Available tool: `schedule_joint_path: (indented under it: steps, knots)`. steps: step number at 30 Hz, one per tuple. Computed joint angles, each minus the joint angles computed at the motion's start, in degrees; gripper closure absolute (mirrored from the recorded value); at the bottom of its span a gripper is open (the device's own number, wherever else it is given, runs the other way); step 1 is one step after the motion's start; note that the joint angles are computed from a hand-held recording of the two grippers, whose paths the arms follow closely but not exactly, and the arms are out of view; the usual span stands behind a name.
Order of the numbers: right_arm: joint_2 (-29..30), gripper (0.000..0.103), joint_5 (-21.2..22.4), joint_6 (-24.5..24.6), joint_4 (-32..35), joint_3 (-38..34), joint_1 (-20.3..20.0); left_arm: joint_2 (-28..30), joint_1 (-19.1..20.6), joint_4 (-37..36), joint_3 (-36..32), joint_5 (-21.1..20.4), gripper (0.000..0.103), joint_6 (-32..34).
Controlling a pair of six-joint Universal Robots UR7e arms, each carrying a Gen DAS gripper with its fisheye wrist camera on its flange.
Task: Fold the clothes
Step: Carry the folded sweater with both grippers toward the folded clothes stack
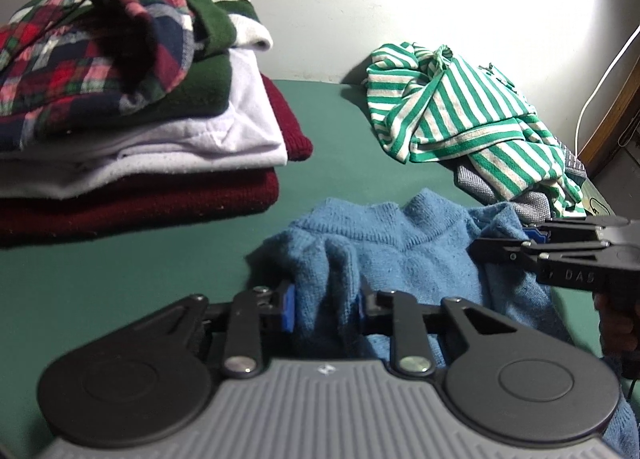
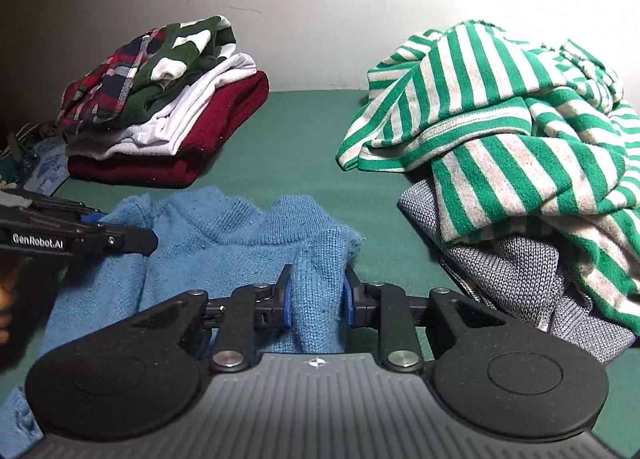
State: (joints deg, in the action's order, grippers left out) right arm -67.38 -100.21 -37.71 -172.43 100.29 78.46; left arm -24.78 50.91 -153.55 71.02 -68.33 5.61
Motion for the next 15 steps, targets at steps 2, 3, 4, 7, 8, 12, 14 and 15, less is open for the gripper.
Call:
schedule_joint_path:
  steps: [2, 3, 4, 7, 8, 12, 14, 15]
  knots:
    - [-0.61, 0.074, 1.23, 1.91, 6.59, -2.32, -0.36, 0.02, 0.25, 1.01, -0.53, -0.96, 0.074, -0.31]
    - [-0.79, 0.071, 1.94, 3.38, 9.37, -3.44, -0.61, 0.07, 0.43, 1.41, -0.85, -1.4, 0.073, -0.72]
    - [-0.93, 0.066, 2.93, 4.89, 11.86, -4.45, -0.93, 0.12, 0.61, 1.81, -1.17, -1.83, 0.072, -1.13]
    - [-1.13, 0.063, 5.23, 8.98, 17.25, -6.7, -1.64, 0.14, 1.06, 2.73, -1.84, -3.0, 0.071, -2.68]
    - [-1.16, 0.063, 5.82, 10.24, 18.38, -7.18, -1.83, 0.18, 1.1, 2.85, -1.98, -3.11, 0.071, -3.03]
    - [-1.76, 0.081, 8.45, 16.27, 21.12, -7.81, -3.26, 0.21, 0.93, 3.08, -2.08, -2.66, 0.082, -4.17]
    - [-2.18, 0.082, 8.11, 17.47, 21.42, -7.58, -3.42, -0.07, 0.44, 2.09, -1.34, -1.69, 0.084, -3.44]
    - [-2.44, 0.083, 7.56, 17.44, 21.13, -7.25, -3.31, -0.13, 0.15, 1.45, -1.0, -1.0, 0.084, -2.61]
